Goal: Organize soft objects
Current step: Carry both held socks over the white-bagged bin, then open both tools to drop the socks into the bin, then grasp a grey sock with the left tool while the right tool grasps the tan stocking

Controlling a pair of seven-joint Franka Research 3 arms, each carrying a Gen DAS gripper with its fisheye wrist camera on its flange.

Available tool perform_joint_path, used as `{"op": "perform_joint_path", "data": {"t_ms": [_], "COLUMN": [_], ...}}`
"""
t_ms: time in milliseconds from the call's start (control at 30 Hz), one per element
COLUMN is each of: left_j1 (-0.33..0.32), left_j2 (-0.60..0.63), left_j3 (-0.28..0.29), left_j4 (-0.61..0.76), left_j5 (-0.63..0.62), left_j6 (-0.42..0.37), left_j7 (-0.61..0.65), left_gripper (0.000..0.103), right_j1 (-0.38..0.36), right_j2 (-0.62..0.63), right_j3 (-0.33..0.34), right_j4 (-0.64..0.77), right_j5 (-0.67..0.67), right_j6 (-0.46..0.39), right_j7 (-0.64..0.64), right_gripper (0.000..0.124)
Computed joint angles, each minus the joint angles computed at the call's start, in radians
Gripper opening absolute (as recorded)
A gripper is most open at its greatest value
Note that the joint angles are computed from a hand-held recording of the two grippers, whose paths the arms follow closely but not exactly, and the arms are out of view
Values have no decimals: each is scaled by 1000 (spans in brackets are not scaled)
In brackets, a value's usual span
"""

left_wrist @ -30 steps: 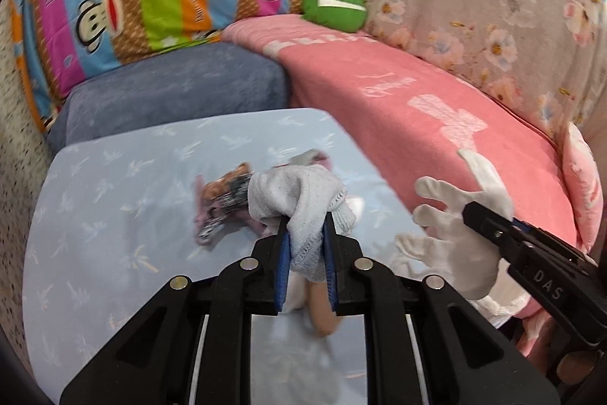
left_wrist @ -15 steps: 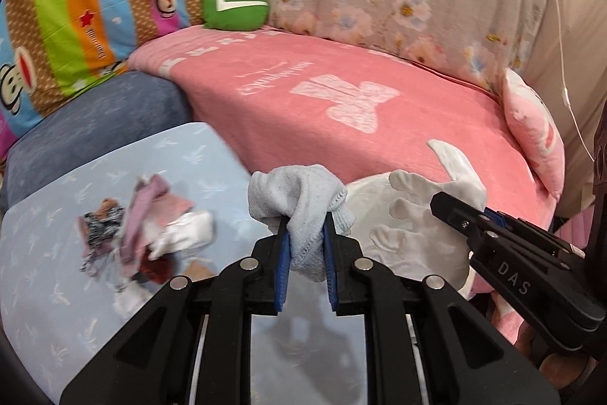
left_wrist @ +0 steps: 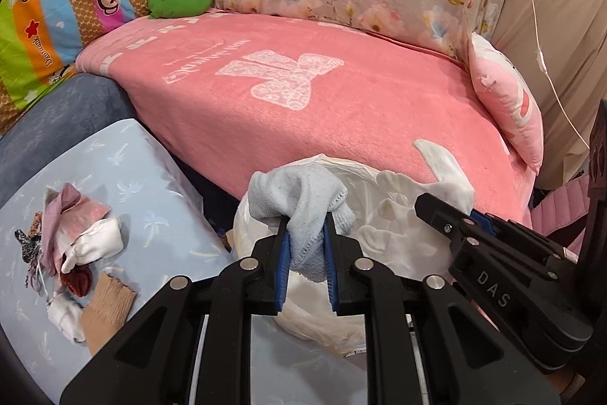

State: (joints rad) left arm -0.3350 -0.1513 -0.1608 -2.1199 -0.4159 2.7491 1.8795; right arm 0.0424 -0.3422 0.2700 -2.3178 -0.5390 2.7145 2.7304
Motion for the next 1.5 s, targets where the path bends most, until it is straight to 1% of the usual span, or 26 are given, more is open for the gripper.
{"op": "perform_joint_path", "data": {"t_ms": [100,200,300,367,400,433,467,500,533,567,767,833,933,1033,1200,1400,1467,1500], "left_j1": [-1,-4,-3,-1,1,11,10,10,12,11,20,24,33,49,86,137,152,161], "left_j2": [10,13,14,13,12,8,8,9,10,10,-6,-15,-32,-51,-77,-113,-124,-128], "left_j3": [-5,-4,-12,-16,-18,-25,-21,-16,-13,-9,2,6,14,22,39,57,66,67], "left_j4": [8,8,3,-1,-5,-13,-14,-10,-6,-5,-18,-27,-49,-75,-110,-158,-174,-182], "left_j5": [0,-17,-7,8,19,53,56,60,64,58,71,79,100,138,208,300,324,339], "left_j6": [-6,-5,14,28,36,55,60,53,43,40,40,45,54,64,63,62,58,56], "left_j7": [-5,13,10,-2,-14,-53,-61,-70,-82,-85,-114,-125,-150,-191,-271,-363,-384,-397], "left_gripper": [16,18,25,37,50,57,60,65,67,68,69,70,75,75,75,75,77,81], "right_j1": [-2,-11,-15,-17,-20,-25,-29,-30,-30,-31,-21,-15,-1,15,53,122,149,165], "right_j2": [2,-5,-5,-6,-7,-10,-13,-16,-17,-19,-21,-16,-7,4,35,105,127,145], "right_j3": [-7,-1,3,5,7,13,18,18,16,17,17,20,21,25,28,26,19,17], "right_j4": [-3,-11,-8,-6,-6,-4,-3,-3,-3,-2,11,19,34,45,70,131,149,163], "right_j5": [1,-9,-15,-21,-26,-35,-46,-51,-53,-57,-70,-72,-71,-71,-60,-53,-53,-51], "right_j6": [3,4,3,1,0,-7,-14,-15,-15,-18,-24,-22,-20,-15,-10,-17,-20,-21], "right_j7": [-6,8,20,28,34,46,57,64,66,71,72,70,58,52,29,-7,-16,-23], "right_gripper": [16,19,20,23,25,27,29,30,34,36,40,42,43,46,47,47,48,48]}}
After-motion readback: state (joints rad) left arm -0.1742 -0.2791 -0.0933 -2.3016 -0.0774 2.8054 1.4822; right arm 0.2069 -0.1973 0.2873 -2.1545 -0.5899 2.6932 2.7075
